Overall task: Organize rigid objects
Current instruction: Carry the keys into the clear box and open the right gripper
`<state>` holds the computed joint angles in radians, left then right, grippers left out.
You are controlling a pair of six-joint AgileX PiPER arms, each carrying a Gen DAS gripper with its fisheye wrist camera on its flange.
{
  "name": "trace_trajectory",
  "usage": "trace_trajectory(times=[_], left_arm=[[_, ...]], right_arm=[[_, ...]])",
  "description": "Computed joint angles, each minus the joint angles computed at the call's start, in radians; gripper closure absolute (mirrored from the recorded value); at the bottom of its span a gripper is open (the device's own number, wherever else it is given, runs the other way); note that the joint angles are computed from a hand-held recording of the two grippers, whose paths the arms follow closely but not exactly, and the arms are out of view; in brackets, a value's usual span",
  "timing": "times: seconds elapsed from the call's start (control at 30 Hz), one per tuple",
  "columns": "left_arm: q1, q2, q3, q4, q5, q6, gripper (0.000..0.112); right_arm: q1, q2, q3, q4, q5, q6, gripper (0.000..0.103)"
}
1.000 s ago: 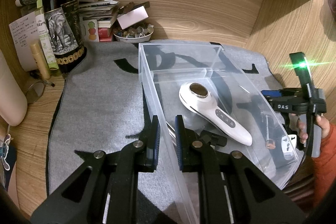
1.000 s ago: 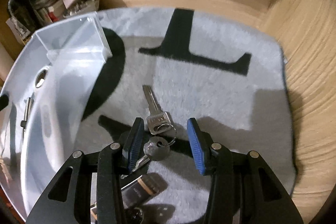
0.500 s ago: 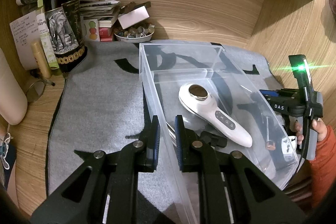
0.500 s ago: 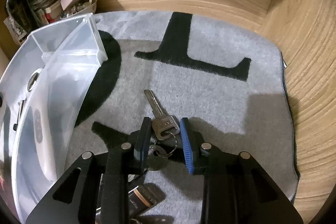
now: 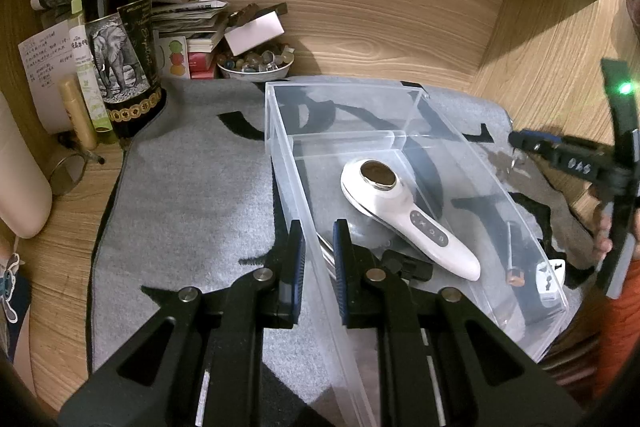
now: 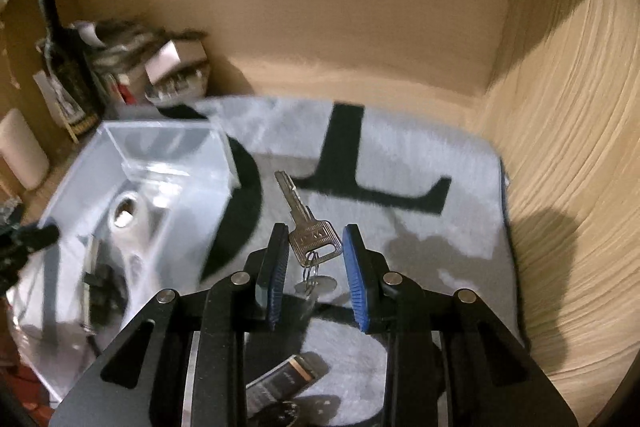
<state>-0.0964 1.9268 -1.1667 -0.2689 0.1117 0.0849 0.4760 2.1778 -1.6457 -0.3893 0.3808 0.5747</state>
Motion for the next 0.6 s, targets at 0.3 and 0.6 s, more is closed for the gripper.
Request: trace_trajectory(times=[0.3,0.6], left_arm=[[0.000,0.000,0.000,0.007,0.000,-0.006,0.099],[0.000,0.001,0.000,0.005,0.000,-0.005,0.099]], right_arm=[[0.058,-0.099,0.049,-0.219,-0.061,0.180,0.078],[0.132,-0.154,0.067,-0.302,-0.110,0.223,0.078]])
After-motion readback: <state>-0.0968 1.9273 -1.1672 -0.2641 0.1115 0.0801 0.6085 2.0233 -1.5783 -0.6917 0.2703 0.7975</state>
